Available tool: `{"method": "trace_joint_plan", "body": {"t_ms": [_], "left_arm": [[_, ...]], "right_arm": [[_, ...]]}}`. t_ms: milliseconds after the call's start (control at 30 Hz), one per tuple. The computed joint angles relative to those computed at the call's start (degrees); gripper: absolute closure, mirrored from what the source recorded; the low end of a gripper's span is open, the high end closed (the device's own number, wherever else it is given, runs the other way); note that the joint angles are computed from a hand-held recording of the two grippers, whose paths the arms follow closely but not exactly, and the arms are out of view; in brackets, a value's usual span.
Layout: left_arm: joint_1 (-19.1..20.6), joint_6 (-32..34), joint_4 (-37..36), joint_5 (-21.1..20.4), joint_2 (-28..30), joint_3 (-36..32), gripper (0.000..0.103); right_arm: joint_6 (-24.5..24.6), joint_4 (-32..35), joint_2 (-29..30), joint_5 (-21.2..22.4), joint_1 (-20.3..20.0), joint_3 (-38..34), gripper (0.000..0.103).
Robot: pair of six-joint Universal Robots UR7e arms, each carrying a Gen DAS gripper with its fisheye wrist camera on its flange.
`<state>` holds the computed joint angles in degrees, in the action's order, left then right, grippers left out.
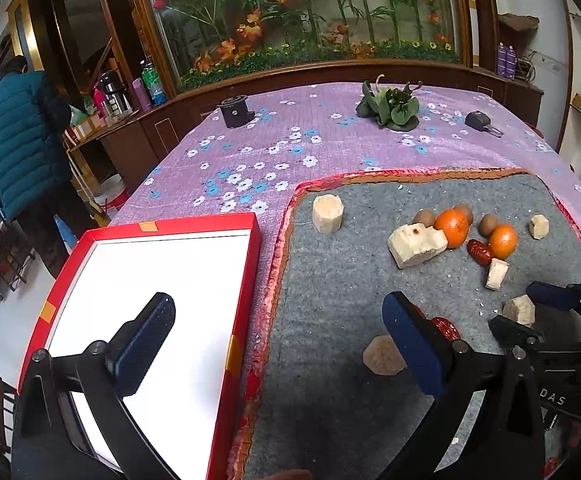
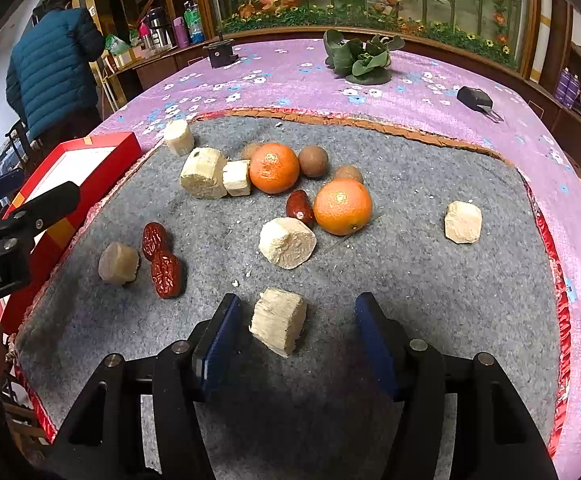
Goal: Organize fruits
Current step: 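Grasp a white yam chunk with the right tool while the left tool grasps a brown kiwi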
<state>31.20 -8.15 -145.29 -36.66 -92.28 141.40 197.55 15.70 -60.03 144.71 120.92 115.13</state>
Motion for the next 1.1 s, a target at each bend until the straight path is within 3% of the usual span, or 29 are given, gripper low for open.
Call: {"method": "trace_joint_plan", "body": {"t_ms": [33, 133, 167, 200, 367, 433, 500, 633, 900, 1100], "left_arm": [[0.0, -0.1, 0.4, 0.0, -0.1, 0.0, 0.0], [0.3, -0.5, 1.6, -0.9, -0.2, -0.3, 0.0], [0.6, -0.6, 2.0, -1.4, -0.2, -0.5, 0.0], [0.7, -0.8, 2.4, -1.7, -0.3, -0.5, 0.0], [0.1, 0.2, 3.3, -2.4, -0.9, 0.4, 0.0], [0.1, 0.8, 4.1, -3.1, -1.3, 0.7, 0.007], [0.7, 2.4, 4.7, -4.6, -1.5, 1.1, 0.013], [2.7, 4.5, 6.8, -8.0, -1.0, 0.3, 0.033], [2.8, 5.6, 10.5, -15.6, -2.7, -1.9, 0.034], [3.3, 5.2, 11.0, -16.2, 0.6, -2.1, 0.035]], "right_arm": [[0.4, 0.2, 0.2, 0.3, 0.1, -0.1, 0.044], [0.7, 0.1, 0.3, 1.2, 0.7, 0.1, 0.063], [-0.6, -1.2, -1.1, -0.9, 0.4, 1.0, 0.079], [-0.8, -1.5, -1.7, -1.9, 0.3, 1.4, 0.083], [-1.8, -4.5, -6.1, -5.9, -1.3, 4.4, 0.084], [-3.0, -7.0, -10.1, -9.3, -2.6, 6.9, 0.084], [-3.3, -7.9, -11.8, -9.9, -3.2, 8.0, 0.084], [-4.9, -11.2, -16.0, -14.9, -6.3, 11.2, 0.084], [-6.1, -13.2, -19.8, -21.6, -10.7, 14.0, 0.084], [-6.1, -13.1, -19.9, -22.0, -11.0, 14.0, 0.084]]}}
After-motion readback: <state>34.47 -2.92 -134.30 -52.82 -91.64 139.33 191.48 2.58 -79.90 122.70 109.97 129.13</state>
